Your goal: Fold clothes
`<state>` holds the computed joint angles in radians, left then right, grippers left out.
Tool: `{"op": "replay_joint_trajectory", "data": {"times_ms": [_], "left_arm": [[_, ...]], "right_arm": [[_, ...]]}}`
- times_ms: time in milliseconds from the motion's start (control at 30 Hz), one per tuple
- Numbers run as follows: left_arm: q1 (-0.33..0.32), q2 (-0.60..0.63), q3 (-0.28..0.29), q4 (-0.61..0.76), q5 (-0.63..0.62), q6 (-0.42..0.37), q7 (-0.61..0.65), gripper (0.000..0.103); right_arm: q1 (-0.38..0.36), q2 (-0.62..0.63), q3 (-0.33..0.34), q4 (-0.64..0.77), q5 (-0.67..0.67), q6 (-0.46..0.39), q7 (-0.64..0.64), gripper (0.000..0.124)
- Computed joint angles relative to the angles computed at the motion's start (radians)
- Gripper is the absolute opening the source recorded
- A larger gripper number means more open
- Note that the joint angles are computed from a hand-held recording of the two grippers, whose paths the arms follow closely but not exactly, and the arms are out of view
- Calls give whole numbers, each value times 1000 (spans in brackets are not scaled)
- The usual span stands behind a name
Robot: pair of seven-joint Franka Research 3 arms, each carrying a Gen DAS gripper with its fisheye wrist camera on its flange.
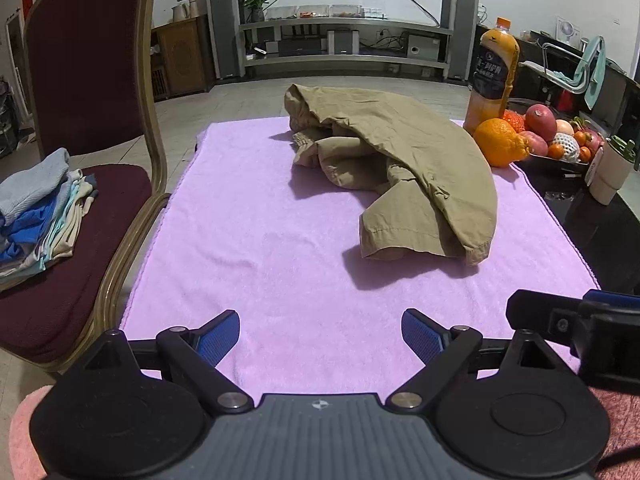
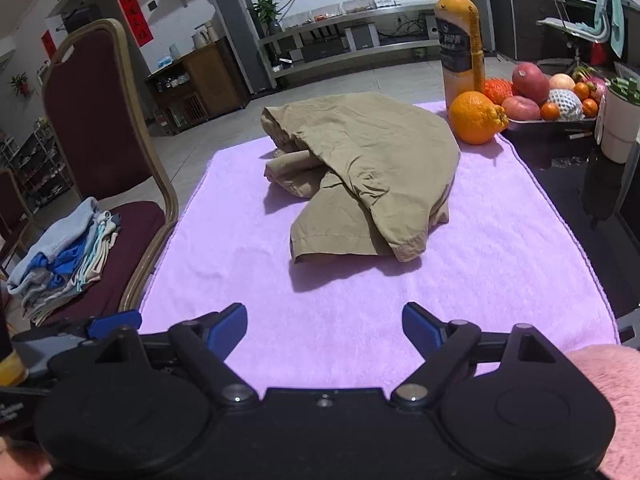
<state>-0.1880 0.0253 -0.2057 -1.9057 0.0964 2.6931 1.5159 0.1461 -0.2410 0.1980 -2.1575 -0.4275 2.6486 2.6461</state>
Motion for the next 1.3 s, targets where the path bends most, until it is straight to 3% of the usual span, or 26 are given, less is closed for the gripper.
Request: {"op": "replay_joint_trajectory", "data": {"times_ms": [133, 200, 333, 1300], "left_arm": [[1, -8, 1, -25, 2, 37, 1, 90], [2, -12, 2, -33, -5, 48, 8, 90], [5, 6, 3, 3, -34, -2, 31, 90], [0, -5, 2, -10, 47, 12, -27, 90]], "right_arm": [[14, 15, -21, 14, 50, -24, -55, 87], [-3, 12, 12, 14, -36, -31, -1, 87], [10, 11, 2, 14, -32, -36, -4, 87], [22, 8, -1, 20, -47, -73, 13, 88]]}}
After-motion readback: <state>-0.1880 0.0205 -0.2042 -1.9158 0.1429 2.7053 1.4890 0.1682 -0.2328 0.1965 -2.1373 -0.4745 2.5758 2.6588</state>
